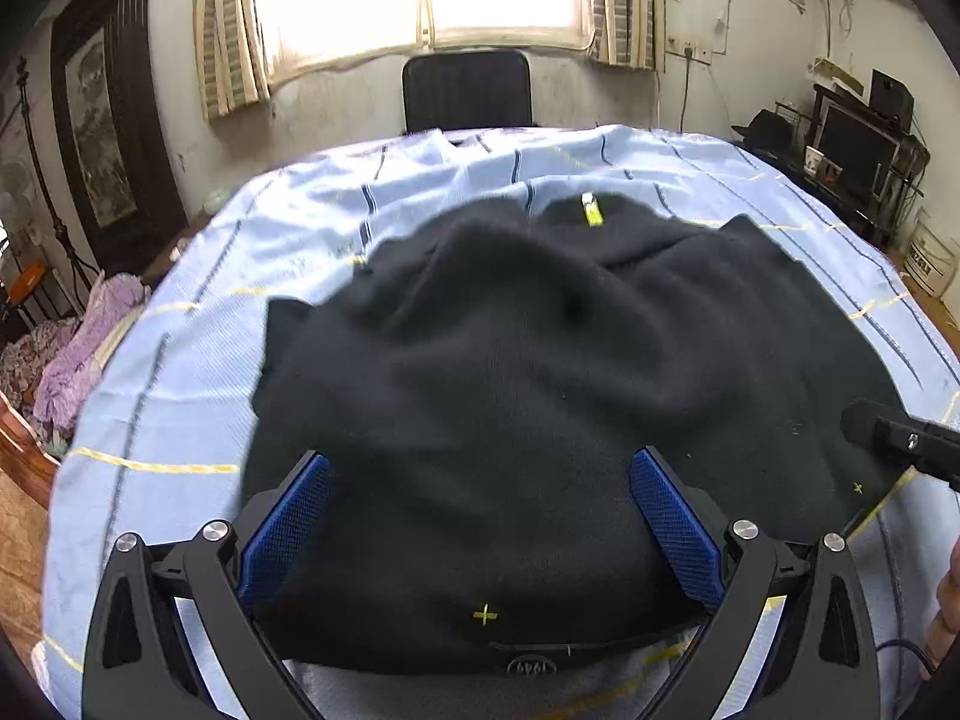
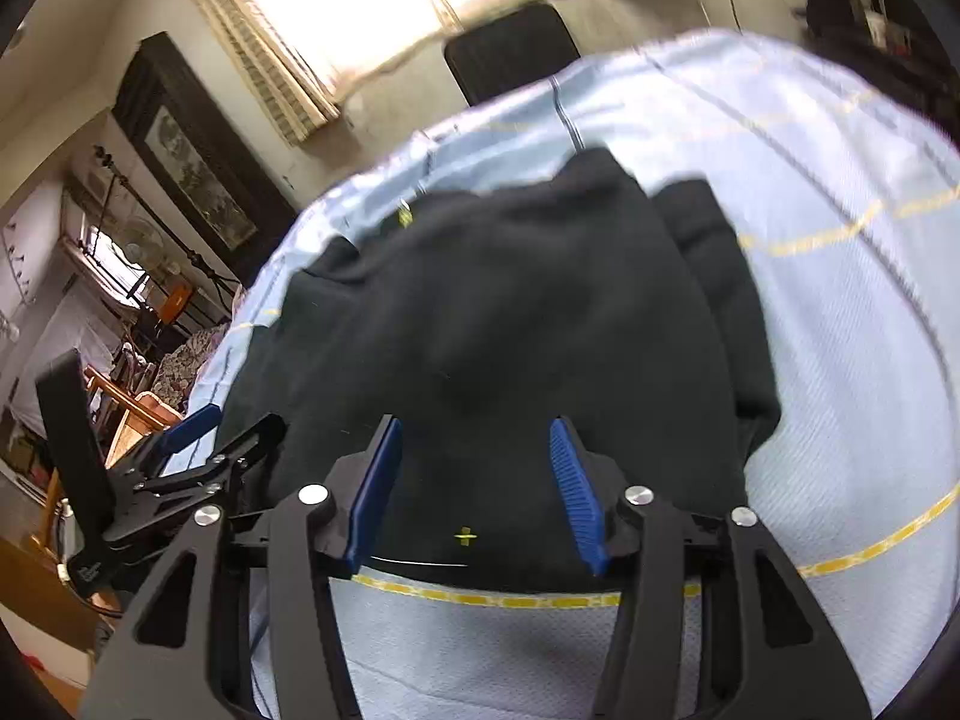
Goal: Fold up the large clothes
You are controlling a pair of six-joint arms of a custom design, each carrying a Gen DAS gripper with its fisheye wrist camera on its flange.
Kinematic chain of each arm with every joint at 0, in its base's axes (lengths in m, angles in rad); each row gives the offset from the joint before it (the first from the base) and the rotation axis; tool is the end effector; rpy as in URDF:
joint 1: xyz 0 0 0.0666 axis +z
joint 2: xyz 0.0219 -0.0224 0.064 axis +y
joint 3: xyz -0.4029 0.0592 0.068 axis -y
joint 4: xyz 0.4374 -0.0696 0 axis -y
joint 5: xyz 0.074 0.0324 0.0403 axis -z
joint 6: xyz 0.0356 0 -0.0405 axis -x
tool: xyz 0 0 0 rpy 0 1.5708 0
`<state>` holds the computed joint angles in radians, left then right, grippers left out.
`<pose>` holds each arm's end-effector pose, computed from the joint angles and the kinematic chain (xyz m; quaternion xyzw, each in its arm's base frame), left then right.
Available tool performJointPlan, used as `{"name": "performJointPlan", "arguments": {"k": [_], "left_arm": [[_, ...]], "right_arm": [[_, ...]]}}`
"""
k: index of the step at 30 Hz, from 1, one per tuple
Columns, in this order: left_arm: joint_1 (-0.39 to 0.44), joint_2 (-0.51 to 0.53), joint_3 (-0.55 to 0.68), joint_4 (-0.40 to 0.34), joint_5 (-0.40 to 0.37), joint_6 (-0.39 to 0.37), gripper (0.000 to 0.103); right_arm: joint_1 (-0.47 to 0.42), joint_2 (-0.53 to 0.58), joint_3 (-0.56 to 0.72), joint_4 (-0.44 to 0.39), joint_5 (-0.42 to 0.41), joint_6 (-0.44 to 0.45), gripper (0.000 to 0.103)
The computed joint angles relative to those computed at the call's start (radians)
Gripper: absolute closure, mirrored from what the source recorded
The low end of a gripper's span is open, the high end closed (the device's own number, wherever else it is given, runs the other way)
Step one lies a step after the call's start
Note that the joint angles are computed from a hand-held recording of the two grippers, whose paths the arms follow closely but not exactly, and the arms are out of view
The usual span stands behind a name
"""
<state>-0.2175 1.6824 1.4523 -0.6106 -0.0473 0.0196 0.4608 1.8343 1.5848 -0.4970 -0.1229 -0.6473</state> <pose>0.6185 -0.1354 0.3419 0.0839 0.9301 -0.0203 0.3570 0.6221 0.3132 0.3195 0.0607 0.9129 0.2582 0.3104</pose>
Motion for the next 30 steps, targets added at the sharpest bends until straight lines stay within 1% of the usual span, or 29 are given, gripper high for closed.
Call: {"name": "performJointPlan", "arguments": {"k": [1,3,6,8,11,13,15,18,20,23,26,28,30], "left_arm": [[0.004,0.006,0.004,-0.001,0.015,0.01,0.003],[0.012,0.015,0.017,-0.017,0.041,0.024,0.003],[0.024,0.025,0.028,-0.04,0.088,0.057,0.003],[0.021,0.023,0.027,-0.039,0.079,0.052,0.003],[0.014,0.014,0.017,-0.025,0.051,0.032,0.003],[0.013,0.004,0.009,-0.016,0.039,0.021,0.003],[0.013,-0.006,0.003,-0.01,0.032,0.02,0.003],[0.018,-0.023,-0.008,0.001,0.043,0.025,0.003],[0.023,-0.032,-0.011,0.003,0.056,0.031,0.003],[0.026,-0.039,-0.009,0.003,0.058,0.04,0.003],[0.028,-0.03,0.024,-0.024,0.068,0.071,0.003],[0.026,-0.015,0.06,-0.053,0.068,0.089,0.003],[0.02,0.007,0.101,-0.076,0.055,0.105,0.003]], "right_arm": [[-0.007,0.011,0.006,-0.007,-0.021,-0.011,0.05],[-0.016,0.02,0.0,0.011,-0.05,-0.025,0.051],[-0.015,0.021,0.0,0.015,-0.046,-0.025,0.05],[-0.012,0.021,0.001,0.012,-0.037,-0.02,0.05],[-0.014,0.007,-0.011,0.028,-0.035,-0.04,0.05],[-0.015,-0.022,-0.037,0.059,-0.015,-0.057,0.049],[-0.014,-0.069,-0.084,0.11,0.016,-0.068,0.047],[-0.012,-0.145,-0.173,0.187,0.046,-0.096,0.042],[-0.01,-0.181,-0.218,0.207,0.069,-0.109,0.038],[-0.015,-0.21,-0.261,0.204,0.093,-0.136,0.037],[-0.03,-0.217,-0.284,0.211,0.079,-0.177,0.038],[-0.041,-0.213,-0.297,0.245,0.037,-0.22,0.038],[-0.043,-0.208,-0.306,0.268,-0.006,-0.239,0.038]]}}
